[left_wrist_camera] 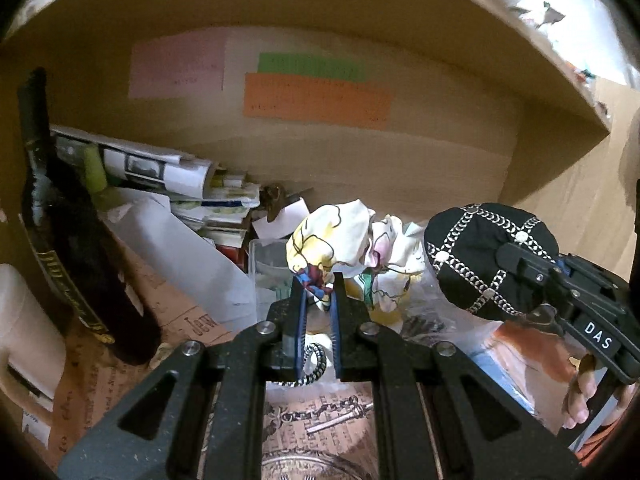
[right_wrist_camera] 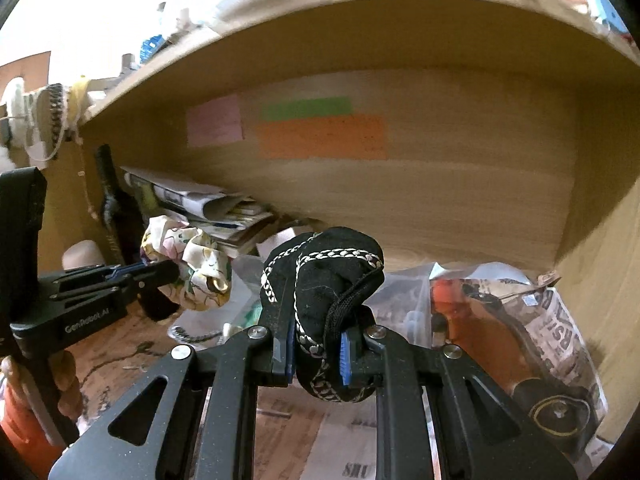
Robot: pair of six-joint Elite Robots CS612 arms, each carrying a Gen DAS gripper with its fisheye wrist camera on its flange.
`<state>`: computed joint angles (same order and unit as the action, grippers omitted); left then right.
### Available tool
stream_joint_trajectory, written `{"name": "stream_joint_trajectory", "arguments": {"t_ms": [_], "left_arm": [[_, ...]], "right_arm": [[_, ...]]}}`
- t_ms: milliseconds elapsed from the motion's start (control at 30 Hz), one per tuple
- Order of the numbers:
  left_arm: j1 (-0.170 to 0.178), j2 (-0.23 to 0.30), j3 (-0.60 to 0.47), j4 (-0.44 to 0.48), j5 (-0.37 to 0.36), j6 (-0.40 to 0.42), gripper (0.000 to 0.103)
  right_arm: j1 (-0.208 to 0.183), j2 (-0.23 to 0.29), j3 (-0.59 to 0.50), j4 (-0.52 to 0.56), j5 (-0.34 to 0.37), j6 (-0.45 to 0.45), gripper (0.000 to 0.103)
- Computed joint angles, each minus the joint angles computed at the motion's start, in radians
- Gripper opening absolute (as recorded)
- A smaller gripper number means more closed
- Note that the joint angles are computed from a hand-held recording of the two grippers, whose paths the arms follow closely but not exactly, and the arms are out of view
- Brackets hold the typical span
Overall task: Organize soft objects
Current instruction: 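Place the black pouch into the box with the right tool while the left drops the scrunchie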
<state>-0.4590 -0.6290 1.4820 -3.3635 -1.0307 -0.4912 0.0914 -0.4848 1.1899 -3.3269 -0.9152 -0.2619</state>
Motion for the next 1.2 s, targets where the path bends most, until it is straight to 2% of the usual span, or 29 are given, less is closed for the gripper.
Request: {"name": "stream_joint_trajectory", "arguments": {"t_ms": [300, 633, 733, 767, 800, 867, 933, 1000, 1067, 1200], "left_arm": [[0.022, 0.041, -0.078, 0.134, -0.063, -0.006, 0.009], [0.029, 0.078, -0.148, 0.224, -0.085, 0.015, 0.012], [0.028, 0.078, -0.152, 0.242, -0.088, 0.018, 0.029], [0.027, 0.075, -0.148, 0.245, -0.092, 0.014, 0.04], [0.027, 0.075, -0.146, 0.237, -0.096, 0.014, 0.044], [0.026, 0.07, -0.135, 0.223, -0.101, 0.014, 0.046], [0.025, 0.066, -0.126, 0.212, -0.104, 0.019, 0.05], [0.021, 0.059, -0.11, 0.194, -0.103, 0.021, 0.058], [0.016, 0.051, -0.094, 0.173, -0.098, 0.022, 0.062], [0.007, 0.034, -0.063, 0.126, -0.085, 0.032, 0.064]], "right_arm": [[0.017, 0.042, -0.086, 0.17, -0.067, -0.047, 0.015], [0.028, 0.069, -0.137, 0.266, -0.113, -0.076, 0.018], [0.031, 0.074, -0.145, 0.28, -0.141, -0.083, 0.019], [0.032, 0.073, -0.147, 0.296, -0.152, -0.088, 0.02], [0.032, 0.073, -0.149, 0.309, -0.154, -0.092, 0.023], [0.031, 0.068, -0.146, 0.338, -0.15, -0.102, 0.035], [0.028, 0.061, -0.134, 0.333, -0.148, -0.107, 0.054], [0.026, 0.054, -0.122, 0.326, -0.146, -0.108, 0.057], [0.024, 0.046, -0.109, 0.326, -0.143, -0.116, 0.058], [0.018, 0.033, -0.087, 0.327, -0.133, -0.111, 0.06]]}}
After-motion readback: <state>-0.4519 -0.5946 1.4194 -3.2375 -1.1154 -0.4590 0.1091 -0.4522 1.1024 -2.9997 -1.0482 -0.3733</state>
